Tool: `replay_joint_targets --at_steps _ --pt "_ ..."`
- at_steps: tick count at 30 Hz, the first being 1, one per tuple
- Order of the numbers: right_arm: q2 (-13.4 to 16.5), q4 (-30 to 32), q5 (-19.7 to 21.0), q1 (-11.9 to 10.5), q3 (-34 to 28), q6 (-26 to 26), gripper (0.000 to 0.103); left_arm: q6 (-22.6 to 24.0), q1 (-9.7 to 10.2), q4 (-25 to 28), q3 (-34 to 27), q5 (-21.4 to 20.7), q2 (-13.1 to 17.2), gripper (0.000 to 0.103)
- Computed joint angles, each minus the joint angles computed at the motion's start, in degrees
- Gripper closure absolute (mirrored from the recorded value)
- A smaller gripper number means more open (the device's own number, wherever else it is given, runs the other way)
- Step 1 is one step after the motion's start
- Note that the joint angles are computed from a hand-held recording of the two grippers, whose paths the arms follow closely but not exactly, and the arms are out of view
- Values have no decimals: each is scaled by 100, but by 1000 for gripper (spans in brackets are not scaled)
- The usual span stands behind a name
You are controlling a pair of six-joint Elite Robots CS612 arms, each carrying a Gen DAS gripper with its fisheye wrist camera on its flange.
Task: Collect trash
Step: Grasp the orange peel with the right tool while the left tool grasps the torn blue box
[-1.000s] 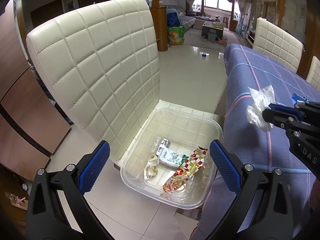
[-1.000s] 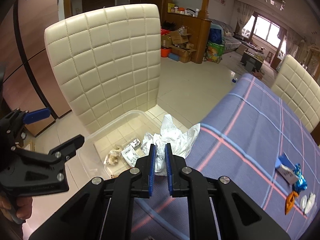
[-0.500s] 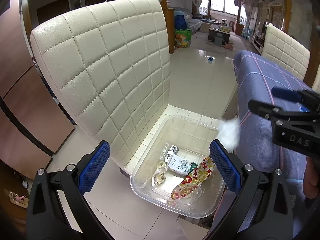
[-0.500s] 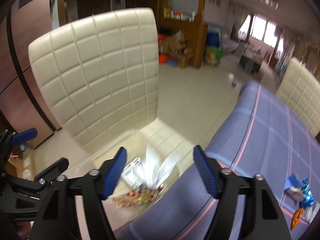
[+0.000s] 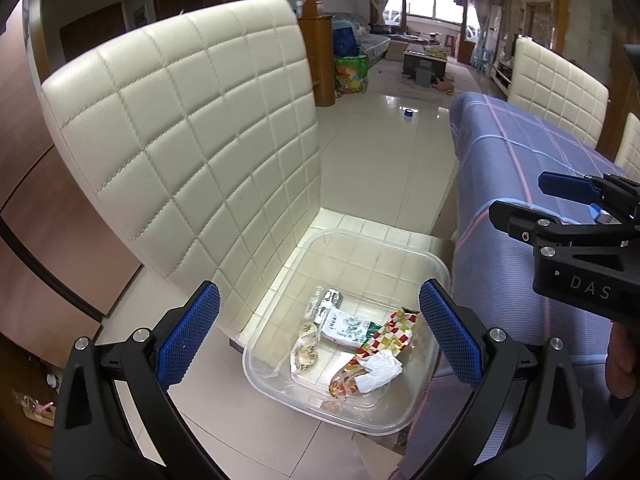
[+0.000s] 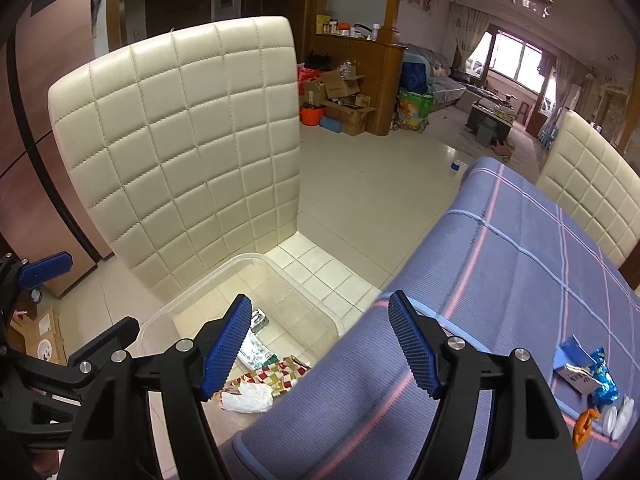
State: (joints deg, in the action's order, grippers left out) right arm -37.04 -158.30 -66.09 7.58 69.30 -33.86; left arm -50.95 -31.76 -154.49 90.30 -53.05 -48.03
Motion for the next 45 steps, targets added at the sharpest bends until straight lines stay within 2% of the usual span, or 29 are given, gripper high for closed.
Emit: replay_joint_targets --at_steps 8,15,20,24,28,31,34,36,37,38,42,45 --pt "-174 -374 -106 -274 310 161 34 396 -167 -31 -305 3 100 5" --pt "-201 -587 -350 -657 406 571 34 1025 -344 -27 -955 -139 439 4" --pt "-144 -693 -629 -940 382 860 34 1404 -396 -26 -1517 -512 747 4" --pt "0 -551 -794 -1128 193 1098 34 1690 -421 244 -2104 -773 1057 4" --pt "176 -124 -647 -1249 -87 1198 34 1847 -399 476 -2718 -1157 1364 4" --pt "292 70 -557 -1295 -255 1161 34 1912 -396 703 -3156 -1258 1580 4" --pt "384 120 -527 -1310 -372 1075 43 1997 -410 1092 -3716 -1278 1847 4" --pt "434 260 -504 -1328 -461 1017 64 2072 -409 1379 -4148 -1320 2061 4" --pt "454 243 -387 -1361 -483 1014 70 2106 -408 1489 -4333 -1369 2157 4" --pt "474 214 -424 -1378 -512 1011 79 2139 -403 1590 -4508 -1421 2246 4" --pt "527 175 -536 -1451 -601 1045 83 2367 -417 2122 -5471 -1538 2745 4" --pt "576 167 -670 -1506 -695 1069 83 2558 -434 2655 -6460 -1574 3248 4"
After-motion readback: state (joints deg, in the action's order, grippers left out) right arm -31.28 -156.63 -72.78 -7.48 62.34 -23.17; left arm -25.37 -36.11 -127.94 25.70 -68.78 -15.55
